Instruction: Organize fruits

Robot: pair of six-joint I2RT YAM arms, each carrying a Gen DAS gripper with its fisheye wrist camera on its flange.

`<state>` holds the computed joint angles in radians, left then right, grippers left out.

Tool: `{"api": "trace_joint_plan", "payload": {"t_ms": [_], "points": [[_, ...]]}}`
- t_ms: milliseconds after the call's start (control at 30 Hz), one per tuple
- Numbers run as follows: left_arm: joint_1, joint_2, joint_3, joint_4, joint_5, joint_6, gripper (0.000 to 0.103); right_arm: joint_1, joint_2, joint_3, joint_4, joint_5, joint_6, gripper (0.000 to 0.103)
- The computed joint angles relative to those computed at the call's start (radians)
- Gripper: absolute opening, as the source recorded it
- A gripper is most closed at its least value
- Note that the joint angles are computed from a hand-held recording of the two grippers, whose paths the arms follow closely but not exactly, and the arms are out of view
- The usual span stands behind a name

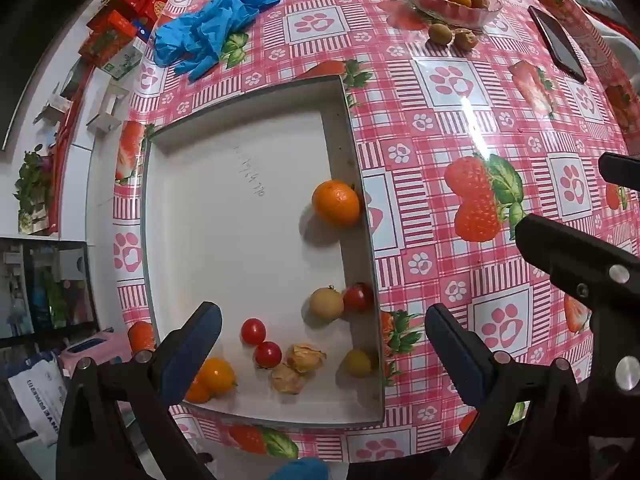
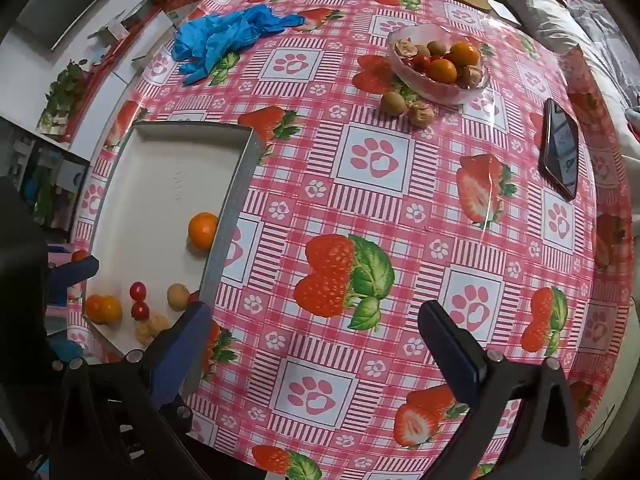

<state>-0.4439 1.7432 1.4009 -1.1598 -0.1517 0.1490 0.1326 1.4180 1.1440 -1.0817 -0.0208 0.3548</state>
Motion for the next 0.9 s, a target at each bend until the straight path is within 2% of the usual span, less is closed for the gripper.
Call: {"api": "trace_joint_plan", "payload": {"t_ms": [433,467,733,900], "points": [[-0.013,0.009,-0.002,0.003,0.017,0.009,0.102,-0.03,-0.018,-0.014,-0.014,0.003,-0.015,0.103],[-0.052,-0.005,-0.004,-0.011,0.015,-0.029,0.102,-0.035,-0.02,-0.017,-0.015,0.005,-0.016,0.103],[-0.161,0.046,0.044,-0.032,0.032,-0.096,0.102,-0.249,-0.119,-0.154,0.002,-0.019,-0.119,0.103],[-0.25,0.116,0.093,-0.014,0.073,-0.169,0.102,-0.561,-0.169,-0.293,0.016,-0.002,-0.306,0.103]]}}
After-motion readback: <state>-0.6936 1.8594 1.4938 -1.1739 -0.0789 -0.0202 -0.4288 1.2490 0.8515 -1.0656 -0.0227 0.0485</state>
